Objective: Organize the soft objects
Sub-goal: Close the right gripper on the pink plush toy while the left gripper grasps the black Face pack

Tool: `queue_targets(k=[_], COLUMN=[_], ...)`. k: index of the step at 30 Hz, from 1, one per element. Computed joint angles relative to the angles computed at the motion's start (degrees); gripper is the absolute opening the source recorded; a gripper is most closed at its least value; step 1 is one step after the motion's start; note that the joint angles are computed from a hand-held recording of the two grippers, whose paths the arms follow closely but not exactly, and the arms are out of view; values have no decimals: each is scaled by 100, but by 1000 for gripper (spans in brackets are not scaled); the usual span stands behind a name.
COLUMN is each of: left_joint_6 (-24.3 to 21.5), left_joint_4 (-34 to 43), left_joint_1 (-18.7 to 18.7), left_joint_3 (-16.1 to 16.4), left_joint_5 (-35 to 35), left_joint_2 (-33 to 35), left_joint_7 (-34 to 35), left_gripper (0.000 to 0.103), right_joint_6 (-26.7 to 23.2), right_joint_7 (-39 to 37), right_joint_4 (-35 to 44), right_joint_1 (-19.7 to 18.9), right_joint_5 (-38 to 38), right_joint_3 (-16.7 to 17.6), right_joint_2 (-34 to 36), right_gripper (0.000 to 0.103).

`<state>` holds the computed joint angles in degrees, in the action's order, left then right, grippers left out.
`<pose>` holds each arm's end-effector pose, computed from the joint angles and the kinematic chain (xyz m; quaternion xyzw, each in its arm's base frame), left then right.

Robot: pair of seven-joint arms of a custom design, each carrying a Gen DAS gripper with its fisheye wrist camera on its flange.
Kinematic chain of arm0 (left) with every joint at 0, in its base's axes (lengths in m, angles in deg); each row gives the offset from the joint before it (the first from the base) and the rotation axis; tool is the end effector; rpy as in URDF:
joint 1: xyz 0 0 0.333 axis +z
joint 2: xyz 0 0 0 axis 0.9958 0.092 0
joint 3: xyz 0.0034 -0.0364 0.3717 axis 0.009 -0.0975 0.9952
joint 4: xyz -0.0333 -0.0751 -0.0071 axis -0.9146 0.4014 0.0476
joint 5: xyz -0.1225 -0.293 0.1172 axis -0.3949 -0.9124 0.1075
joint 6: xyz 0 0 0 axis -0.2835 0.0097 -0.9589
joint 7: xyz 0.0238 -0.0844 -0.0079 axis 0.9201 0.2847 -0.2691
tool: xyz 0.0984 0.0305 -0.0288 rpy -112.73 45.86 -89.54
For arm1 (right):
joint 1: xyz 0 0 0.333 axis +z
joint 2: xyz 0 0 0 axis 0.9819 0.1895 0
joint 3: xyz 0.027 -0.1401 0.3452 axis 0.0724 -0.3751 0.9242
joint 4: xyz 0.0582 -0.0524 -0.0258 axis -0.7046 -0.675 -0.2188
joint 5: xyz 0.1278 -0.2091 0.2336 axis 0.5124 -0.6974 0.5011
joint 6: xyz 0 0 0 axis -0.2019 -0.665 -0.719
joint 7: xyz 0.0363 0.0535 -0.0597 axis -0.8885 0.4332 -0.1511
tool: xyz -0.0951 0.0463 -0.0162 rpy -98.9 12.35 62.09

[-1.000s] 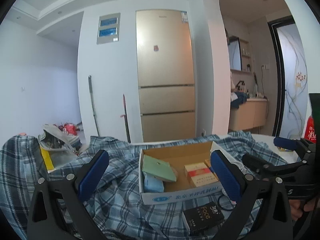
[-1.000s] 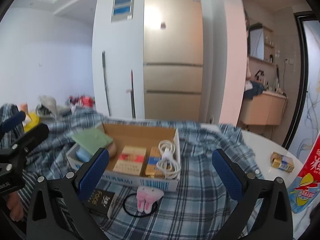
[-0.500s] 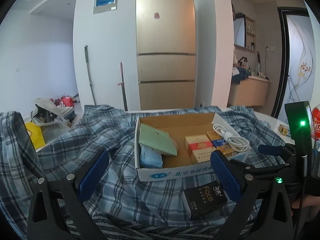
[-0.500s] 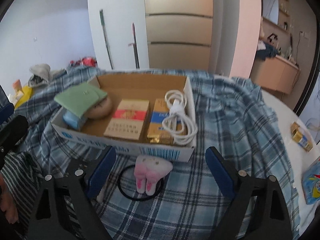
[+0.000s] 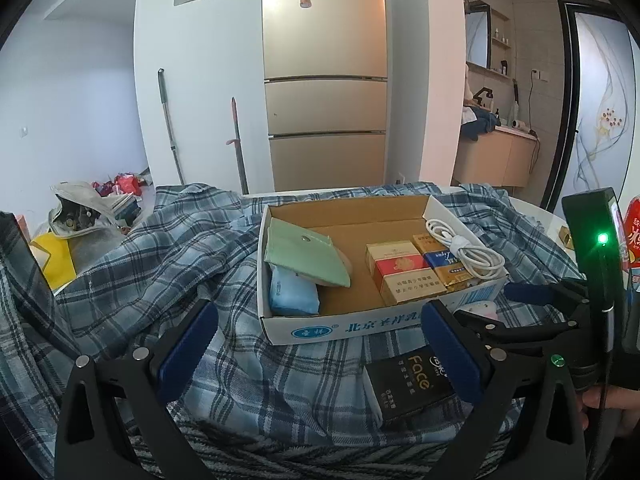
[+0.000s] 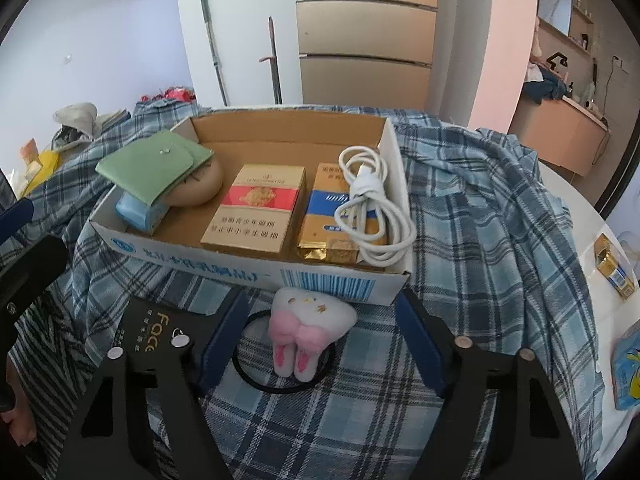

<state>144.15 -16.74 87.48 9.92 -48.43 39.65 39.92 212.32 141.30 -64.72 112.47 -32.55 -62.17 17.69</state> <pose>0.6994 -0.1845 0.3630 -0.4513 0.7596 -0.4029 0.2388 0.6783 0.1325 0.3445 -0.5932 0.7289 -0.2559 0.2266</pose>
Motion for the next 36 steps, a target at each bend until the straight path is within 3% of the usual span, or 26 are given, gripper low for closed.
queue_targets(k=[2, 5, 9, 13, 16, 19, 21, 25, 29, 36], left_joint_6=[31, 137, 110, 110, 119, 107, -115, -1083, -1647, -2462], left_joint_4=[-20, -59, -46, -39, -38, -91, -115, 4, 211, 667], left_joint_1=[148, 99, 81, 88, 108, 163, 400, 699, 392, 21], left_joint_3=[-180, -97, -78, -83, -105, -162, -503, -1156, -975, -863], left_joint_5=[79, 100, 131, 152, 180, 239, 400, 152, -181, -892], left_joint_2=[30, 3, 1, 10, 17, -9, 8, 77, 67, 182], left_joint_7=[24, -5, -32, -55, -57, -50, 44, 334, 522, 765], left_gripper=[103, 103, 103, 103, 103, 103, 103, 103, 103, 103], right_joint_6=[-85, -174, -344, -226, 204, 995, 1569, 2474, 2728, 2894], right_joint_7=[-8, -1, 0, 31, 146, 106, 9, -208, -484, -964], right_joint_4=[45, 90, 219, 158, -107, -550, -842, -1241, -1295, -1288], right_joint_1=[1, -83, -243, -342, -57, 434, 598, 1219, 1484, 1366], right_joint_5=[-20, -61, -148, -224, -160, 99, 312, 1059, 1644, 2118], right_joint_3=[-3, 85, 269, 394, 86, -387, -495, -1010, -1186, -949], right_joint_2=[19, 18, 33, -11, -63, -124, -201, -126, -50, -115], right_gripper=[70, 66, 44, 38, 36, 36, 36, 36, 36, 37])
